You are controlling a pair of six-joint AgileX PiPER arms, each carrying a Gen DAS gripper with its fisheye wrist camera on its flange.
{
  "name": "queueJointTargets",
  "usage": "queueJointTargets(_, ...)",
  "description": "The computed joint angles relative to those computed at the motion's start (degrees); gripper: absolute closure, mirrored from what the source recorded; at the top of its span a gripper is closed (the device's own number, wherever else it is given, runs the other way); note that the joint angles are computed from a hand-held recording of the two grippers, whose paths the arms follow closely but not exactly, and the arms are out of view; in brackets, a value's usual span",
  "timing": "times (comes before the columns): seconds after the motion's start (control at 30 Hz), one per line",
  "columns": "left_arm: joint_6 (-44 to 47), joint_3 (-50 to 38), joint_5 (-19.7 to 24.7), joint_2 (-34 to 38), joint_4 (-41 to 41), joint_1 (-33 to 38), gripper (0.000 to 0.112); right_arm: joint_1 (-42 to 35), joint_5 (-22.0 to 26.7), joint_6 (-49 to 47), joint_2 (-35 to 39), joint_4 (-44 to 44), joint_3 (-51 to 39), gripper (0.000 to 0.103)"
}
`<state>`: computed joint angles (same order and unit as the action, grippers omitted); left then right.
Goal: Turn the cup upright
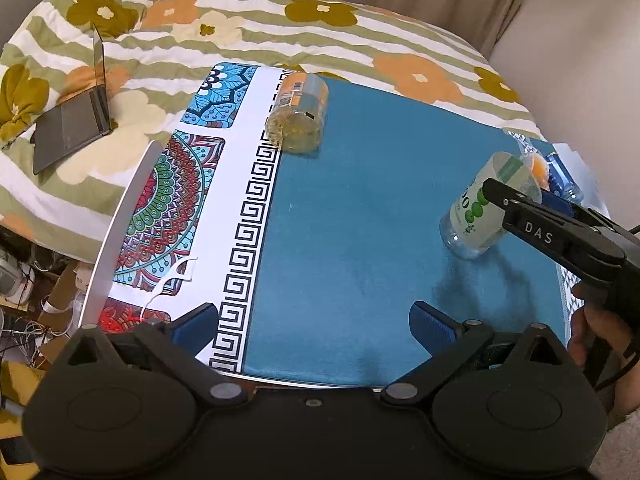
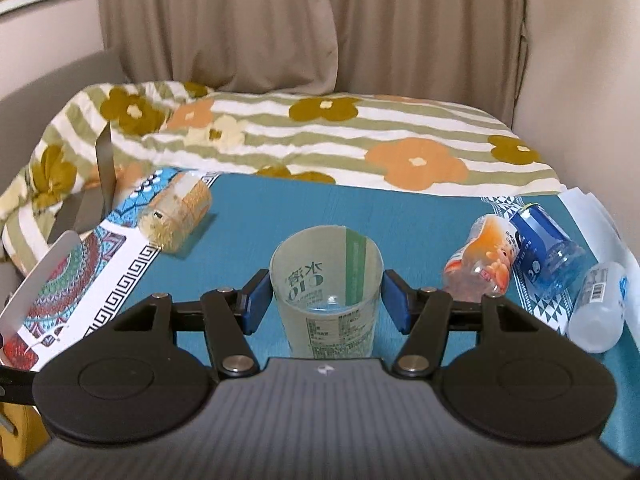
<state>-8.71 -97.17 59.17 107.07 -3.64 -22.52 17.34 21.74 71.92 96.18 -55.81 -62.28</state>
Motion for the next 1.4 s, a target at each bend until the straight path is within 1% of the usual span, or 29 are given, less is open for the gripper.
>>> queueJointTargets(0.13, -0.8, -0.9, 0.5, 0.5, 3.1, -1.3, 0.01, -1.1, 0.5, -7.9, 0.4, 8.8, -1.9, 0.027)
queueJointTargets(0.23, -1.2, -0.5, 0.0, 0.3, 4.5, -1.9, 0.01, -1.9, 1.3, -13.2, 0.9, 14.4, -3.2, 0.025)
queueJointTargets(0.3, -1.4, -0.1, -0.5, 0.1, 4.6, -2.0, 0.01, -2.0, 2.2, -15.0, 1.2, 16.7, -3.9, 0.018)
queueJointTargets(0.37, -1.8, 0.5, -1.1, -0.3, 4.8, -2.2, 0.01, -2.2, 2.2, -15.2, 0.9, 17.6, -3.8, 0.002)
queueJointTargets(0.43, -2.3, 0.7, -1.2, -0.7, 5.5, -2.6, 0.01, -2.2, 2.2, -15.6, 0.0, 18.2, -3.5, 0.0)
queueJointTargets(0.47, -2.7, 0.9, -1.3, -1.1, 6.0, -2.9, 0.01, -2.3, 2.8, -17.9, -0.4, 20.2, -3.7, 0.0)
queueJointTargets(0.6, -4.1, 0.5, -1.3, -2.8, 7.0, -3.7, 0.01, -3.4, 7.0, -29.8, -3.5, 31.4, -5.2, 0.0)
queueJointTargets(0.67, -4.8, -0.3, -1.5, -3.6, 7.6, -4.5, 0.01, -3.7, 10.0, -33.2, -5.9, 34.2, -5.7, 0.0)
queueJointTargets(0.77, -5.6, -2.5, -0.9, -4.1, 10.1, -6.4, 0.009, -4.6, 18.9, -39.1, -9.1, 38.4, -8.9, 0.0)
queueJointTargets(0.83, -7.3, -3.4, -1.1, -4.6, 13.2, -8.2, 0.009, -5.7, 24.0, -42.7, -11.0, 41.2, -10.8, 0.0)
queueJointTargets(0.93, -9.4, -3.3, -2.2, -5.4, 16.3, -10.2, 0.009, -6.7, 31.0, -44.7, -13.6, 42.6, -12.6, 0.0)
queueJointTargets(1.0, -10.1, -3.0, -2.7, -5.7, 17.2, -11.1, 0.009, -7.6, 33.6, -45.8, -15.5, 43.2, -12.2, 0.0)
queueJointTargets(1.17, -13.3, -0.1, -5.4, -7.2, 20.1, -13.6, 0.009, -7.9, 35.2, -44.2, -20.0, 41.0, -8.0, 0.0)
queueJointTargets(1.27, -16.2, 3.1, -7.4, -8.9, 23.5, -15.7, 0.009, -8.9, 35.2, -44.0, -21.7, 41.2, -6.2, 0.0)
queueJointTargets(1.4, -19.4, 5.3, -8.3, -10.0, 25.7, -17.5, 0.009, -9.4, 34.8, -43.5, -23.3, 40.4, -4.4, 0.0)
